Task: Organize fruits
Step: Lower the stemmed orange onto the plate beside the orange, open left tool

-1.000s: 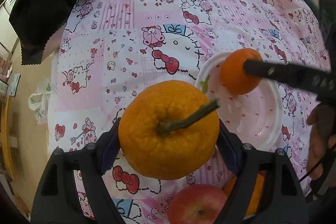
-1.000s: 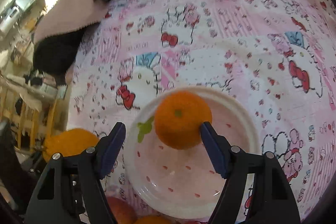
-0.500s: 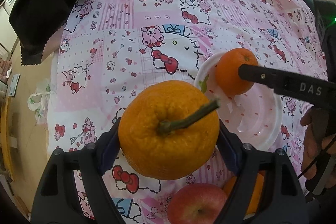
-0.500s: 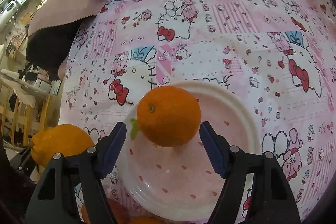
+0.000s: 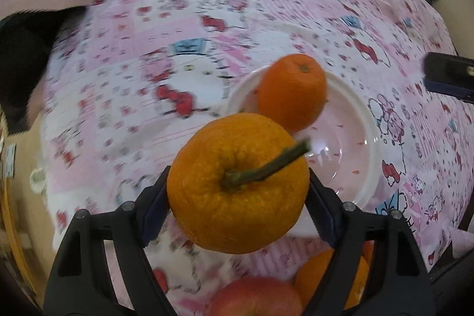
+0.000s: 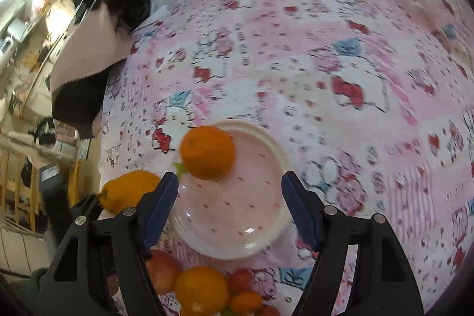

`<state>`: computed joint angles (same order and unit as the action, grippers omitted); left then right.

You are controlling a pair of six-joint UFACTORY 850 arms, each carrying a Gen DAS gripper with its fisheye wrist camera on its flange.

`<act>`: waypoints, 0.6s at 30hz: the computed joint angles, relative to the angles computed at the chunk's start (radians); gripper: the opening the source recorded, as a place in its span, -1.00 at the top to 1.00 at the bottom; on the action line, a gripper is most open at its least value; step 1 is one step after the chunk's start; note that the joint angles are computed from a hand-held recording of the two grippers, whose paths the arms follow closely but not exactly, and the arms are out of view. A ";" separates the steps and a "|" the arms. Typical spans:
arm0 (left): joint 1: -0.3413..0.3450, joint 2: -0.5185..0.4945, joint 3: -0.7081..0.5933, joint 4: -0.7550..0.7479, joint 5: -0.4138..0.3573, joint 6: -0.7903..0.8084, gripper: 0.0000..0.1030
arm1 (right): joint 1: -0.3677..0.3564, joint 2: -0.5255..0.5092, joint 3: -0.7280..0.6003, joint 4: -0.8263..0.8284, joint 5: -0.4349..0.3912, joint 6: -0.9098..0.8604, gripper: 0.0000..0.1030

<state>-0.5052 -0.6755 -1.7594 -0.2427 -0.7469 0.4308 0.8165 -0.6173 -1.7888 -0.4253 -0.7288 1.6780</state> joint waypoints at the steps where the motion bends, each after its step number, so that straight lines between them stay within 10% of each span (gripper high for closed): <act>1: -0.009 -0.009 -0.005 0.012 0.005 0.009 -0.54 | 0.001 0.019 0.035 -0.015 0.020 0.039 -0.46; 18: -0.068 0.020 0.064 0.084 0.066 -0.077 -0.53 | -0.024 0.063 0.127 -0.026 0.060 0.068 -0.46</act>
<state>-0.5727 -0.6550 -1.6959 -0.1585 -0.6812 0.3535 0.7922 -0.5546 -1.6616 -0.4510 -0.6689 1.7464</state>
